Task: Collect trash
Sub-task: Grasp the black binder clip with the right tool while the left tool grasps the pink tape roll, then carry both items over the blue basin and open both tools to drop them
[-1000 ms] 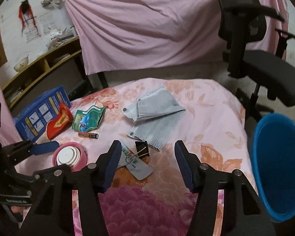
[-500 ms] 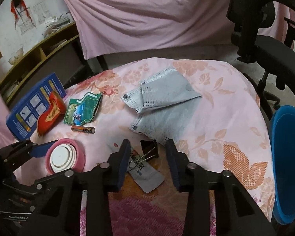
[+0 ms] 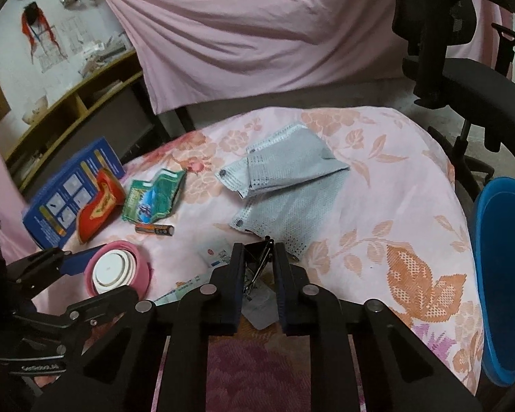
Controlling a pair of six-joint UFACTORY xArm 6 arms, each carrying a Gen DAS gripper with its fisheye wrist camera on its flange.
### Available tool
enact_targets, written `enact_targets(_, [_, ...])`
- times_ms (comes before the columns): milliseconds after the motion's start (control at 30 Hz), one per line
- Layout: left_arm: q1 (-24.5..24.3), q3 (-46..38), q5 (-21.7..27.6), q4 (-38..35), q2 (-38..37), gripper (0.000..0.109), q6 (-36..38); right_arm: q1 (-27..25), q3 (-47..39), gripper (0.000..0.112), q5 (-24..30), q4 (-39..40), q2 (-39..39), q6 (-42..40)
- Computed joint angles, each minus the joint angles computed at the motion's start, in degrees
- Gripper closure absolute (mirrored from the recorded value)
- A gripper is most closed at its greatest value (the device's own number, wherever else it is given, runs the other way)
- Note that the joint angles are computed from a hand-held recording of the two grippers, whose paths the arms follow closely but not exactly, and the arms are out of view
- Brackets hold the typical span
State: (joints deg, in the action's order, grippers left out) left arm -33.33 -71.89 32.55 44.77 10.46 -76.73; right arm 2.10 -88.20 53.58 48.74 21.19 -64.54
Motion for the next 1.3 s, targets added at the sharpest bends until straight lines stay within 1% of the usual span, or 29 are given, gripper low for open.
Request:
enact_targets(267, [-1.81, 0.96, 2.48, 13.34, -2.66, 0.053, -16.11, -2.1, 5.14, 0.098, -0.53, 12.99, -4.82, -11.12])
enact_targets(400, [-3.54, -1.31, 6.37, 19.59, -2.3, 0.053, -22.5, -3.53, 7.63, 0.098, -0.78, 20.29, -7.23, -16.5])
enact_targets(500, [-4.9, -3.42, 9.1, 23.99, -1.74, 0.053, -25.83, -4.84, 8.68, 0.098, -0.72, 25.8, -8.53, -20.23])
enact_targets(567, [-5.92, -5.06, 11.17, 26.55, -1.25, 0.053, -27.14, -5.79, 9.17, 0.098, -0.2, 29.44, -9.27, -22.36])
enact_targets(633, [-7.39, -7.39, 14.68, 29.24, -0.24, 0.053, -27.92, -6.84, 9.61, 0.098, 0.49, 33.09, -9.91, -24.28])
enact_targets(667, [-8.07, -8.77, 16.27, 30.68, 0.42, 0.053, -28.15, -7.42, 9.89, 0.098, 0.76, 35.08, -10.26, -25.37])
enact_targets(733, [-8.87, -11.18, 17.83, 32.92, 1.56, 0.053, -28.25, -8.38, 10.32, 0.098, 0.82, 38.49, -10.82, -27.4])
enact_targets(800, [-9.38, -13.5, 18.33, 34.42, 2.83, 0.053, -28.01, -9.25, 10.29, 0.098, 0.97, 40.78, -10.99, -28.67])
enact_targets(1033, [-9.49, -24.74, 15.1, 37.62, 9.84, 0.053, -24.02, -13.29, 9.53, 0.098, 1.33, 48.92, -10.63, -31.9])
enact_targets(1167, [-9.75, -32.11, 12.95, 38.38, 14.92, 0.053, -21.02, -15.76, 8.34, 0.098, 1.07, 51.32, -9.71, -32.55])
enact_targets(1233, [-9.82, -36.66, 11.88, 36.96, 18.27, 0.053, -18.25, -16.65, 7.11, 0.098, 0.05, 51.16, -8.67, -31.72])
enact_targets(1300, [-9.35, -43.01, 9.78, 33.65, 23.02, 0.054, -14.32, -17.27, 5.84, 0.098, -1.04, 50.45, -7.5, -30.39])
